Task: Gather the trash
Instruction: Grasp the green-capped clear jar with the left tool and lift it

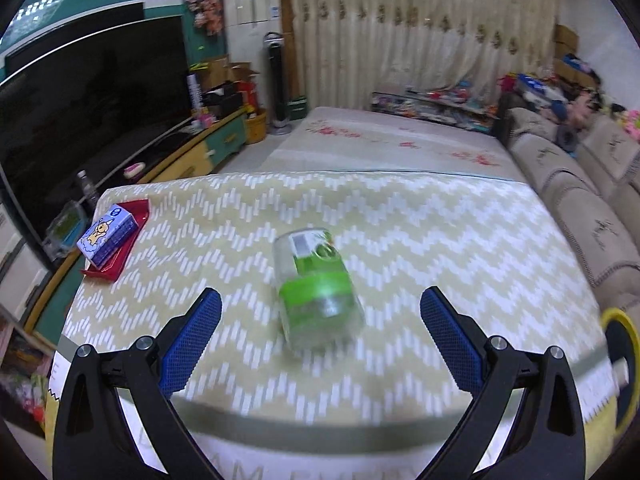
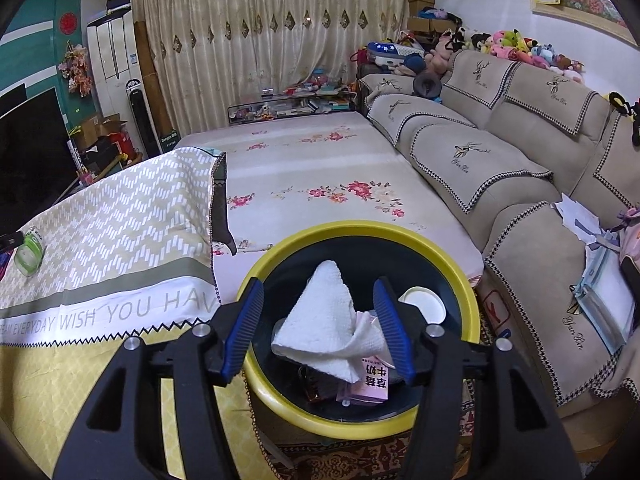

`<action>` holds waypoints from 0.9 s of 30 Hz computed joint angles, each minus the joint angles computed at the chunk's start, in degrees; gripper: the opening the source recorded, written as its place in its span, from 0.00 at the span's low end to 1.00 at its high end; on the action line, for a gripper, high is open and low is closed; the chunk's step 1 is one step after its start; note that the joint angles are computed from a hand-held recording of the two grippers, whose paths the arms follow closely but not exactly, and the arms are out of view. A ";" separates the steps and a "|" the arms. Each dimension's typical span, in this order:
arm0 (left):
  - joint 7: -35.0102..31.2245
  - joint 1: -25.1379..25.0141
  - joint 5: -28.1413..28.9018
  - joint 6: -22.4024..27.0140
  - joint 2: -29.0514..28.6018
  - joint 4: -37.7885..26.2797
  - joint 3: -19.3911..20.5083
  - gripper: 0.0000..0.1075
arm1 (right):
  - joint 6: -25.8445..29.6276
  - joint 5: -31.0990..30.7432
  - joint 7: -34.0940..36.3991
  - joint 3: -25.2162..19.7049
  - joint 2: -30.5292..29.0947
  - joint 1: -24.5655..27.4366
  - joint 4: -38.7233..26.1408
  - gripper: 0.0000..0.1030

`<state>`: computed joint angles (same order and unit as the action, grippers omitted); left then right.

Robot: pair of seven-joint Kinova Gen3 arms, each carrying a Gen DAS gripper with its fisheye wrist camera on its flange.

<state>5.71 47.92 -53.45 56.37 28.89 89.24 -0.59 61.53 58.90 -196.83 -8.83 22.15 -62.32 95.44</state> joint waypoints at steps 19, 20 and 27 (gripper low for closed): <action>0.41 -0.45 3.23 -1.40 4.03 -2.00 -2.75 0.48 | -4.30 0.45 -1.07 -0.12 -0.71 1.42 2.16 0.55; 0.71 -0.33 2.87 -1.88 3.78 -1.48 -2.81 0.48 | -4.31 0.46 -1.12 -0.09 -0.74 1.40 2.19 0.55; 3.96 1.97 -1.44 -4.03 -1.98 5.67 -1.58 0.48 | -4.09 0.99 -1.79 -0.18 -1.18 1.04 2.58 0.55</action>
<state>9.67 49.89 -54.89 52.34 26.91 94.91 -2.17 57.44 59.89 -198.63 -9.01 20.97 -61.28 98.02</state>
